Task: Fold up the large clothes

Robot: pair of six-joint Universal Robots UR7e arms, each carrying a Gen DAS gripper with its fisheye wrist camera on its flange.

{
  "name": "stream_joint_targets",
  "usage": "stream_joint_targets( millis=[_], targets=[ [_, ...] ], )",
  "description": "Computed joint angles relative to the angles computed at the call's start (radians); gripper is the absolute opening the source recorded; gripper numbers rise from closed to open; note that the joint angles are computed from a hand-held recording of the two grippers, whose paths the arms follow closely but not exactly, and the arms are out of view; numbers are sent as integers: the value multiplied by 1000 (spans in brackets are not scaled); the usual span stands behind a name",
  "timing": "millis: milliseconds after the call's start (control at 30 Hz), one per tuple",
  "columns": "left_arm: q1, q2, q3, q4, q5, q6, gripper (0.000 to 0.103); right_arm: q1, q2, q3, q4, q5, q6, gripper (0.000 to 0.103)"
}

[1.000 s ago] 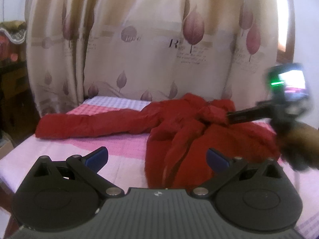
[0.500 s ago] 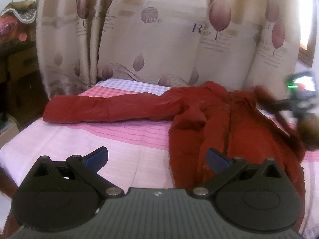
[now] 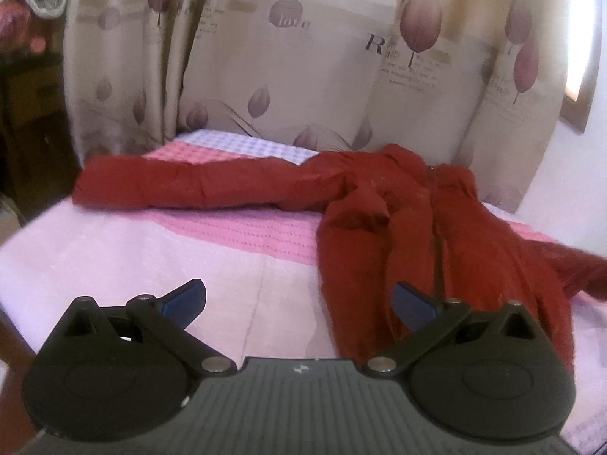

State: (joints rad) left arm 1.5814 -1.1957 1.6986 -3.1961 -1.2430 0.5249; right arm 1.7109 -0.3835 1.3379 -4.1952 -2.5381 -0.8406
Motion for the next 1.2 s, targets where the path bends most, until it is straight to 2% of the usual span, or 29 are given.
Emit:
stream_joint_targets(
  millis=[33, 67, 133, 167, 233, 300, 400, 467, 500, 533, 567, 600, 633, 667, 767, 833, 900, 967, 1000, 1067, 1100, 1167, 1200],
  targets=[
    [7, -2, -5, 19, -10, -2, 103, 2, -19, 53, 45, 28, 105, 81],
    [13, -4, -6, 28, -20, -2, 103, 7, -51, 149, 58, 89, 209, 81],
    [30, -7, -7, 34, -57, 11, 103, 7, -114, 355, 111, 296, 419, 81],
    [37, -7, -7, 36, -68, 20, 103, 13, -145, 437, 189, 401, 524, 81],
    [47, -6, -6, 33, -84, 37, 103, 20, -153, 526, 322, 597, 705, 82],
    [54, -7, 3, 15, -91, 39, 103, 38, -105, 529, 421, 711, 772, 88],
    [54, -22, 26, 1, -88, 46, 103, 54, -28, 463, 536, 792, 780, 88],
    [55, -34, 48, -21, -100, 68, 103, 47, 10, 378, 641, 815, 769, 88],
    [53, -38, 56, -27, -97, 75, 103, 46, 31, 362, 658, 846, 778, 79],
    [53, -41, 64, -34, -96, 84, 103, 46, 61, 340, 654, 874, 761, 37],
    [53, -44, 70, -38, -94, 92, 103, 52, 73, 321, 662, 860, 725, 20],
    [52, -46, 75, -40, -87, 101, 103, 63, 73, 326, 639, 831, 711, 13],
    [52, -48, 79, -41, -84, 109, 103, 66, 60, 347, 600, 838, 709, 8],
    [54, -52, 83, -37, -88, 114, 103, 74, 37, 382, 544, 848, 709, 8],
    [65, -64, 87, 1, -130, 118, 103, 94, -68, 500, 341, 808, 674, 7],
    [69, -59, 85, 21, -158, 115, 103, 96, -164, 579, 281, 770, 676, 5],
    [71, -45, 74, 50, -171, 107, 103, 97, -202, 610, 246, 694, 661, 3],
    [71, -18, 54, 88, -167, 92, 103, 95, -209, 616, 228, 616, 674, 2],
    [68, -4, 43, 100, -155, 79, 103, 85, -207, 622, 222, 604, 702, 2],
    [77, 23, 14, 148, -182, 73, 103, 57, -203, 654, 189, 593, 729, 2],
    [75, 38, 1, 163, -171, 69, 103, 58, -171, 634, 189, 581, 735, 3],
    [74, 65, -21, 169, -152, 63, 99, 33, -167, 647, 221, 631, 756, 5],
    [78, 77, -30, 165, -171, 65, 90, 35, -150, 636, 224, 636, 789, 9]
  ],
)
